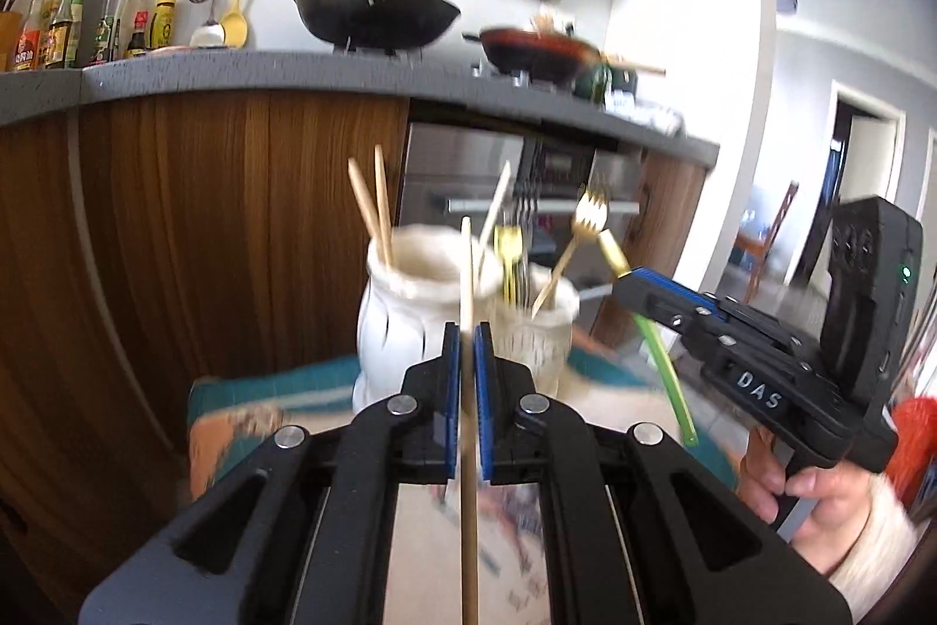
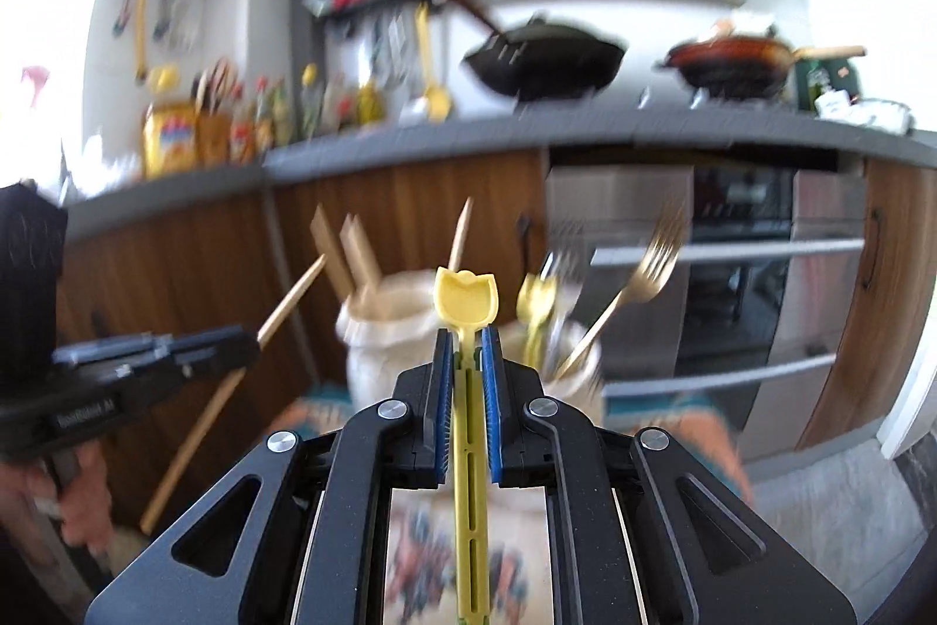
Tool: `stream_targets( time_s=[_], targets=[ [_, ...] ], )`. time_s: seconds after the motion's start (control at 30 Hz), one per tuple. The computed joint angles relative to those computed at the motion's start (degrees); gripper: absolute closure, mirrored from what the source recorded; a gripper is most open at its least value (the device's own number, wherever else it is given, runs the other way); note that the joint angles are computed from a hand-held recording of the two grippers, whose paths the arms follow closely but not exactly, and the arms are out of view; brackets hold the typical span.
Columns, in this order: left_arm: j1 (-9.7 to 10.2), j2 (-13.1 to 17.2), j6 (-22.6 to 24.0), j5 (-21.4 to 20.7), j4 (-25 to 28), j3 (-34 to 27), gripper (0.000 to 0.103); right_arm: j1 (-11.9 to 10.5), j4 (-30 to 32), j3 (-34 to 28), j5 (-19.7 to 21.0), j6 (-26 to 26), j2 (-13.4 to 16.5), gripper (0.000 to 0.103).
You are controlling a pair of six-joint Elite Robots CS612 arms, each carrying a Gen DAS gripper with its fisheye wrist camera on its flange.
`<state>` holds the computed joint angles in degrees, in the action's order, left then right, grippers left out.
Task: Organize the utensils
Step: 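Lift the chopstick with the left tool while the right tool carries the yellow utensil to the holder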
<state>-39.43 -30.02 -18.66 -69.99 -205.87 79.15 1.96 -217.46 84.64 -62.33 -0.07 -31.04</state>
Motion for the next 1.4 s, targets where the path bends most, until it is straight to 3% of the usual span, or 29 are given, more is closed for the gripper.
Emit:
stream_targets(
  time_s=[0.1, 0.23, 0.4, 0.63, 0.83, 1.0, 1.2, 1.4],
  targets=[
    [0.59, 1.3, -0.1, -0.7, -1.9, -3.2, 0.098, -0.3, -2.4, -3.5, -1.5, 4.9, 0.9, 0.092],
    [1.24, 3.7, 0.1, 0.1, -2.9, -8.8, 0.098, -0.9, -4.2, -9.1, -0.5, 11.8, 3.1, 0.092],
    [1.56, 6.5, 1.3, 1.7, -4.3, -15.1, 0.098, -0.8, -2.5, -15.0, -0.1, 15.1, 6.1, 0.092],
    [1.78, 10.6, 5.2, 3.9, -6.6, -23.1, 0.098, -0.8, 1.4, -19.5, 1.9, 16.5, 9.2, 0.092],
    [1.68, 14.0, 7.8, 6.2, -7.4, -29.2, 0.098, -0.9, 0.3, -20.5, 1.8, 17.4, 10.1, 0.092],
    [1.03, 16.6, 11.5, 11.5, -8.0, -33.0, 0.098, -0.5, 0.2, -21.2, 0.3, 15.9, 10.6, 0.092],
    [1.07, 17.1, 12.4, 12.9, -8.2, -33.7, 0.098, -0.4, 0.0, -21.3, 0.0, 16.3, 10.9, 0.092],
    [1.22, 17.3, 13.4, 11.0, -9.3, -34.2, 0.098, -0.2, -0.1, -21.1, -0.4, 16.0, 11.0, 0.092]
  ],
)
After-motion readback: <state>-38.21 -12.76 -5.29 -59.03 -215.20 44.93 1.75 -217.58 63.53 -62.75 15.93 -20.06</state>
